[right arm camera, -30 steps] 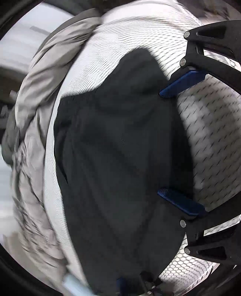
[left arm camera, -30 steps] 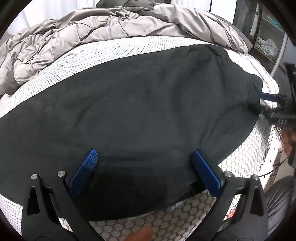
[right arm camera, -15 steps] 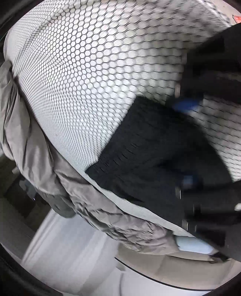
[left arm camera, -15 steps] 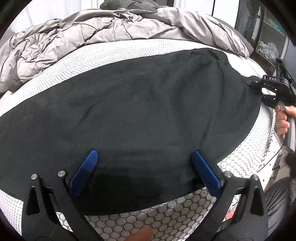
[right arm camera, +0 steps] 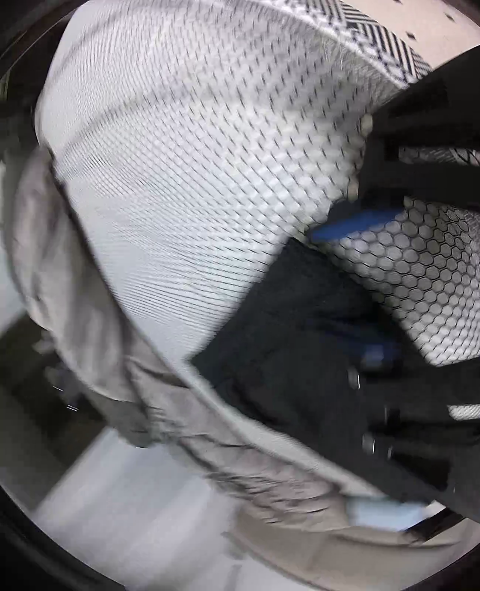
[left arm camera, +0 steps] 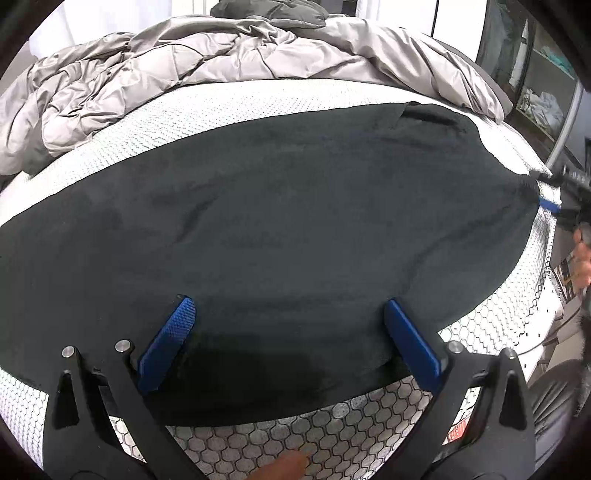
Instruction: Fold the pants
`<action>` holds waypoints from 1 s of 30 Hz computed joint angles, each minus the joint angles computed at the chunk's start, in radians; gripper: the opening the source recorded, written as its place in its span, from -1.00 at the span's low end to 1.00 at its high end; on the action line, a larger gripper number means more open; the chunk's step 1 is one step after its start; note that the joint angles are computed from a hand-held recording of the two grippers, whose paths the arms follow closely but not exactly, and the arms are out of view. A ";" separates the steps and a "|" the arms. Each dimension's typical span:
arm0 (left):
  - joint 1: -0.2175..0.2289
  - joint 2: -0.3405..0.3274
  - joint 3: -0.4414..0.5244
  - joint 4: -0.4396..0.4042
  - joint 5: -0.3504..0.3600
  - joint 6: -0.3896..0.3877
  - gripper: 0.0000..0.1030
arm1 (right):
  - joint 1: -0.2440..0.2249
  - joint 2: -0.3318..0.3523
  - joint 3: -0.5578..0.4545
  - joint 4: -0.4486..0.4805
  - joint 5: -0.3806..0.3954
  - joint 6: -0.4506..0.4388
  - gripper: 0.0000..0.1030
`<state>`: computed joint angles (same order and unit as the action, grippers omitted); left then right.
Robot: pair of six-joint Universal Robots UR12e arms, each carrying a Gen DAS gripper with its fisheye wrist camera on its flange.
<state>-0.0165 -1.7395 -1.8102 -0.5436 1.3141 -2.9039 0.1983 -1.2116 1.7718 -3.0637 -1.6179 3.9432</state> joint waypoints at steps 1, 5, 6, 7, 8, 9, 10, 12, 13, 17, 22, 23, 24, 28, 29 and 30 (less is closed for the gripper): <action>0.001 0.001 0.000 -0.002 0.001 -0.004 0.98 | 0.002 0.000 -0.006 -0.011 -0.026 0.002 0.15; 0.000 0.000 0.002 -0.012 0.001 -0.009 0.98 | -0.007 0.025 -0.125 0.087 -0.015 -0.180 0.36; 0.001 0.000 0.002 -0.008 -0.003 -0.004 0.98 | -0.010 0.033 -0.146 0.100 -0.002 -0.218 0.47; 0.002 -0.001 0.001 -0.007 -0.005 0.002 0.98 | -0.011 0.046 -0.176 0.125 0.002 -0.254 0.55; 0.004 -0.002 0.001 -0.008 -0.007 0.003 0.98 | -0.014 0.070 -0.223 0.168 0.017 -0.282 0.55; 0.004 -0.003 0.002 -0.009 -0.008 -0.001 0.98 | -0.018 0.088 -0.260 0.207 0.044 -0.302 0.55; 0.006 -0.004 0.003 -0.013 -0.012 -0.005 0.98 | -0.027 0.107 -0.290 0.236 0.079 -0.323 0.55; 0.008 -0.004 0.004 -0.015 -0.016 -0.007 0.98 | -0.034 0.151 -0.365 0.341 0.107 -0.368 0.55; 0.007 -0.004 0.005 -0.016 -0.015 -0.005 0.98 | -0.031 0.174 -0.405 0.396 0.089 -0.390 0.52; 0.001 -0.011 0.012 -0.016 -0.008 0.007 0.98 | 0.005 0.236 -0.526 0.550 -0.010 -0.604 -0.17; -0.004 -0.027 0.029 -0.027 -0.001 0.011 0.98 | 0.006 0.271 -0.585 0.592 -0.069 -0.513 0.09; -0.005 -0.027 0.030 -0.029 -0.001 0.002 0.98 | 0.014 0.293 -0.620 0.664 -0.136 -0.503 0.34; -0.005 -0.026 0.031 -0.027 -0.005 -0.008 0.98 | 0.022 0.302 -0.634 0.694 -0.174 -0.508 0.36; -0.001 -0.014 0.021 -0.014 -0.045 -0.018 0.98 | 0.040 0.261 -0.566 0.565 -0.202 -0.530 0.47; -0.004 -0.011 0.016 -0.002 -0.046 -0.016 0.98 | 0.044 0.231 -0.516 0.488 -0.185 -0.525 0.68; -0.009 -0.010 0.012 0.012 -0.043 -0.013 0.98 | 0.046 0.212 -0.486 0.446 -0.175 -0.522 0.77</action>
